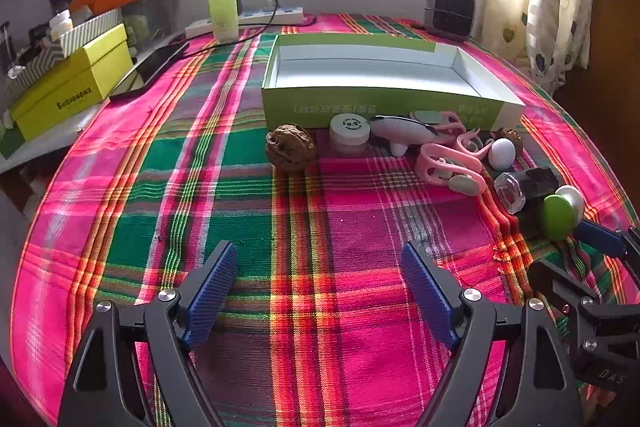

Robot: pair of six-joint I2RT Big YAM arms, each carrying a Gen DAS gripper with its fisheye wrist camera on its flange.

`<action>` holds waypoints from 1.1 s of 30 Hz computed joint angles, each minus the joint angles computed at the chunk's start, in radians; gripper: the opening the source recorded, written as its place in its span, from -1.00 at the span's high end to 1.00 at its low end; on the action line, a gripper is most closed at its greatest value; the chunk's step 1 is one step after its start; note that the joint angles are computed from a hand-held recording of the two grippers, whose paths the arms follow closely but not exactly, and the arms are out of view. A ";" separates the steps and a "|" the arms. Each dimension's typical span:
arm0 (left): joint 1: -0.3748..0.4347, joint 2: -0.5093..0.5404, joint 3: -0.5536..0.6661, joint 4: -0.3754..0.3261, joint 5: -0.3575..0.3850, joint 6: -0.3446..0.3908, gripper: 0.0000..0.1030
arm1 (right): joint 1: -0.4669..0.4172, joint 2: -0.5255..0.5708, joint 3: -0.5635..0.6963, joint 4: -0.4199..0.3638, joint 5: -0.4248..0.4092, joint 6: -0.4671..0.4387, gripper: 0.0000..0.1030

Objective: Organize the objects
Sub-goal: 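Move the right gripper to the green-and-white spool and close on it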

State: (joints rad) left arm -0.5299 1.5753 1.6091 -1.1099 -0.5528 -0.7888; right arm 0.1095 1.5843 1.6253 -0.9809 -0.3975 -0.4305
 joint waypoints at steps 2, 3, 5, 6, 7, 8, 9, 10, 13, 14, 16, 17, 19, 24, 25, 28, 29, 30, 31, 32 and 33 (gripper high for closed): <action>-0.001 -0.002 -0.005 0.007 0.001 0.005 -0.62 | -0.012 0.008 0.013 -0.009 -0.025 0.027 -0.54; -0.001 -0.002 -0.005 0.006 0.000 0.003 -0.62 | -0.019 0.012 0.018 -0.009 -0.033 0.043 -0.54; 0.000 -0.004 -0.009 0.013 0.001 0.009 -0.62 | -0.026 0.015 0.023 0.007 -0.026 0.067 -0.54; 0.001 -0.008 -0.015 0.021 0.003 0.013 -0.62 | -0.028 0.016 0.026 0.015 -0.020 0.073 -0.54; 0.002 -0.011 -0.018 0.026 0.007 0.015 -0.62 | -0.030 0.019 0.031 0.018 -0.016 0.078 -0.54; 0.003 -0.013 -0.022 0.032 0.010 0.018 -0.62 | -0.029 0.025 0.039 0.017 -0.015 0.078 -0.54; 0.005 -0.016 -0.025 0.037 0.013 0.021 -0.62 | -0.027 0.032 0.050 0.014 -0.012 0.077 -0.54; 0.007 -0.018 -0.027 0.039 0.014 0.019 -0.62 | -0.025 0.037 0.059 0.012 -0.008 0.076 -0.54; 0.017 -0.029 -0.038 0.047 0.022 0.011 -0.62 | -0.028 0.053 0.080 -0.003 -0.022 0.077 -0.47; 0.021 -0.033 -0.042 0.051 0.026 0.011 -0.62 | -0.027 0.061 0.091 -0.012 -0.026 0.076 -0.44; 0.029 -0.040 -0.050 0.057 0.032 0.009 -0.62 | -0.022 0.069 0.101 -0.019 -0.016 0.065 -0.38; 0.034 -0.043 -0.053 0.058 0.035 0.008 -0.62 | -0.021 0.074 0.106 -0.024 -0.014 0.054 -0.33; 0.044 -0.051 -0.062 0.068 0.043 0.003 -0.61 | -0.019 0.079 0.112 -0.030 -0.016 0.043 -0.28; 0.066 -0.058 -0.067 0.076 0.056 -0.002 -0.61 | -0.010 0.084 0.113 -0.037 -0.001 0.023 0.04; 0.070 -0.056 -0.064 0.076 0.058 0.001 -0.61 | -0.009 0.082 0.111 -0.033 0.002 0.020 0.09; 0.082 -0.052 -0.056 0.082 0.066 0.012 -0.60 | -0.010 0.083 0.112 -0.035 -0.003 0.019 0.20; 0.087 -0.050 -0.051 0.083 0.071 0.015 -0.59 | -0.009 0.083 0.114 -0.037 -0.004 0.020 0.23; 0.092 -0.049 -0.048 0.089 0.080 0.022 -0.58 | -0.010 0.083 0.114 -0.040 -0.007 0.020 0.26; 0.097 -0.048 -0.047 0.098 0.089 0.031 -0.56 | -0.010 0.085 0.117 -0.045 -0.009 0.018 0.28; 0.102 -0.044 -0.040 0.098 0.091 0.037 -0.52 | -0.009 0.087 0.121 -0.050 -0.009 0.016 0.29; 0.105 -0.038 -0.032 0.091 0.087 0.040 -0.51 | -0.009 0.087 0.123 -0.054 -0.009 0.015 0.31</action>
State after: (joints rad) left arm -0.4250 1.5377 1.5766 -1.0187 -0.4653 -0.7491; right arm 0.1001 1.6714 1.7480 -1.0346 -0.4063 -0.4155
